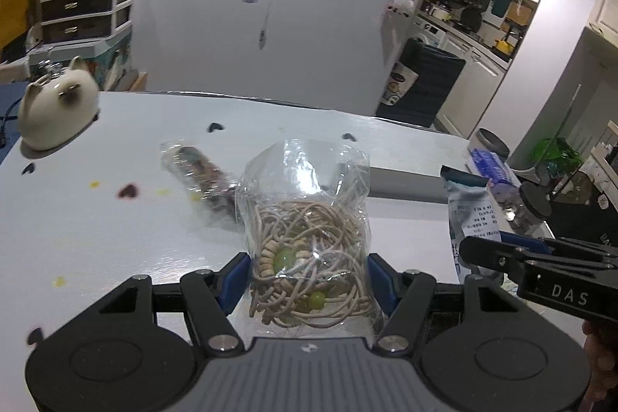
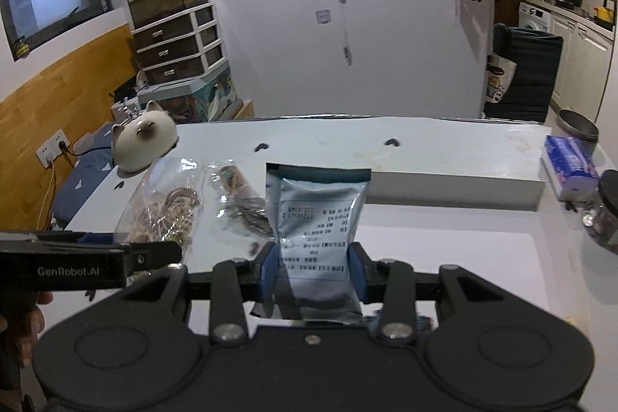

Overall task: Organize soft objects
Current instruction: 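Carry the cord bag and white packet with both tools over the tray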

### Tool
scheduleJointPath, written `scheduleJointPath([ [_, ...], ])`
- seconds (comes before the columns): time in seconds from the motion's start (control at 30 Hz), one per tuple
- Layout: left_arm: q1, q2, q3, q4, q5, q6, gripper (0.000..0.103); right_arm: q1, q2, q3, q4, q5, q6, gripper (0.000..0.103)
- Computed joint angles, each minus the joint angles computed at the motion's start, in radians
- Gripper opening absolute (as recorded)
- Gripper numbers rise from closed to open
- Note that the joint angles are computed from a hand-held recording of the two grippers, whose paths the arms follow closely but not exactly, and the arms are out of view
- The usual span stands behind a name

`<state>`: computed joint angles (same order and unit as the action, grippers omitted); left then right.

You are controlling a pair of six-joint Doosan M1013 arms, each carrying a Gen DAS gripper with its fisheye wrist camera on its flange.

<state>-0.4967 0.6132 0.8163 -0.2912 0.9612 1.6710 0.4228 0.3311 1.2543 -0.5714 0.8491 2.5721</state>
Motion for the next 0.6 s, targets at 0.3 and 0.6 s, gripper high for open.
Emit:
scheduleJointPath([
  [0.3, -0.047, 0.045, -0.07, 0.001, 0.021, -0.019, 0.065, -0.043, -0.065, 0.092, -0.025, -0.032, 0.04, 0.04],
  [0.6, -0.075, 0.162, -0.263, -0.031, 0.131, 0.004, 0.065, -0.086, -0.088, 0.133, -0.03, -0.025, 0.095, 0.041],
])
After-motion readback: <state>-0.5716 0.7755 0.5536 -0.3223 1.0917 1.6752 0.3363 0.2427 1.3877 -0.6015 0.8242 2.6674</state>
